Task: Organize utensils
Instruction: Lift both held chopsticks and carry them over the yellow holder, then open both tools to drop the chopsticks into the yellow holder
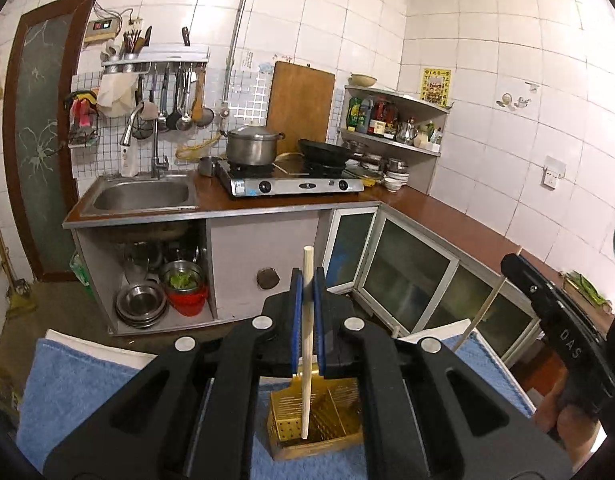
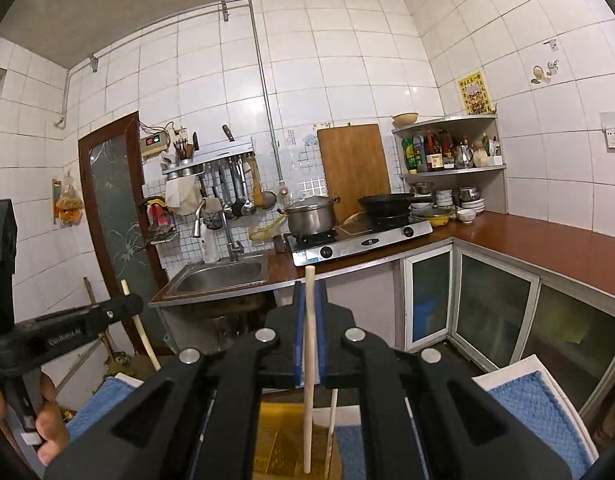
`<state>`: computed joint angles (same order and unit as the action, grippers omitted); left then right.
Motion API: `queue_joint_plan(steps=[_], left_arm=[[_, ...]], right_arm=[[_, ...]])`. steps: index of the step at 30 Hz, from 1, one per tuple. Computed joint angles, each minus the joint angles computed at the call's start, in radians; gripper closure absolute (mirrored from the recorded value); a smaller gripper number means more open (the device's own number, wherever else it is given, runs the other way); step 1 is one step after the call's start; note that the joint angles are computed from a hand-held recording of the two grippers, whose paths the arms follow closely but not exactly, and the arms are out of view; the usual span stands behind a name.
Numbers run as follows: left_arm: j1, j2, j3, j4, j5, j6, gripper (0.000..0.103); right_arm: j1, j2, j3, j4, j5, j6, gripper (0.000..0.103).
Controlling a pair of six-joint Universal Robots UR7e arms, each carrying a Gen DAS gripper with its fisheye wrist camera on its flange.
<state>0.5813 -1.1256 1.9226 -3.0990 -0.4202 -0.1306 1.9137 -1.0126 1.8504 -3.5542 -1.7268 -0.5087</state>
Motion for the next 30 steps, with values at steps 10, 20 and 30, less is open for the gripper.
queue_joint_plan(steps=[10,20,30], left_arm=[[0.121,0.098,0.056,-0.168,-0.065,0.088,0.099],[0.144,0.163,0.102,-0.27,-0.02,0.13,0.098],[0.072,0.067,0.156,-0.102,0.02,-0.029,0.02]], right_arm=[[-0.096,0.114,0.007,-0.047,0.047,-0.066,0.098],[-0.147,0.165,0.042,-0.101,0.054,-0.125,0.097],[-0.142,0.071,0.074,0.007,0.063,-0.055,0.066]])
